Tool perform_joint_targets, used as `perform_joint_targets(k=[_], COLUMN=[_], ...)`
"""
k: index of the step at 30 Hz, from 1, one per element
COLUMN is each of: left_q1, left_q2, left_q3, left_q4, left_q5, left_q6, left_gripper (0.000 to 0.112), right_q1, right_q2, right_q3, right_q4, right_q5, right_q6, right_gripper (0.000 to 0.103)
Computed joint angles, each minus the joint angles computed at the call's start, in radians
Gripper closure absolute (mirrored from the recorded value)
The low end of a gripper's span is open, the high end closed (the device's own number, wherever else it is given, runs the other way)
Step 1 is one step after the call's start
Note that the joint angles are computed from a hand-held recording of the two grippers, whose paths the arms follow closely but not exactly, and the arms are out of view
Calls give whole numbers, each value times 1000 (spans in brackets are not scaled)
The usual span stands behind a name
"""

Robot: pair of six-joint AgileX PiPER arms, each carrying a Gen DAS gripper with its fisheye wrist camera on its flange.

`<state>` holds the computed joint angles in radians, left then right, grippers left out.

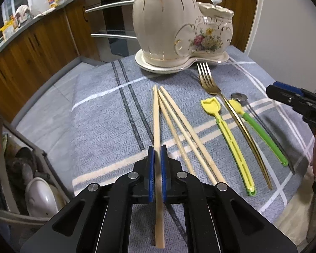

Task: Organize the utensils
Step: 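Grasp another chopstick with left gripper while right grasps the silver spoon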

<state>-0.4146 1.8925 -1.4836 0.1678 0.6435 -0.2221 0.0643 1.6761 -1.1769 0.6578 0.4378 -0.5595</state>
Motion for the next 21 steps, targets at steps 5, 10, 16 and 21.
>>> perform_joint_targets(k=[5, 10, 16, 21], left_q1=[7, 19, 25, 34], left_q2=[-17, -24, -34, -40], left_q3=[16, 34, 52, 62], left_q4=[-19, -58, -94, -131], left_q5=[-20, -43, -71, -87], left_q6=[19, 57, 93, 133], left_gripper=[106, 106, 106, 106], right_q1=[29, 77, 116, 129], right_q2=[9, 49, 89, 110], right_q3=[-12, -45, -86, -109], right_q4=[-69, -187, -311, -363], right_q5=[20, 45, 57, 48], right_q6=[39, 114, 207, 258], right_gripper=[71, 75, 80, 86])
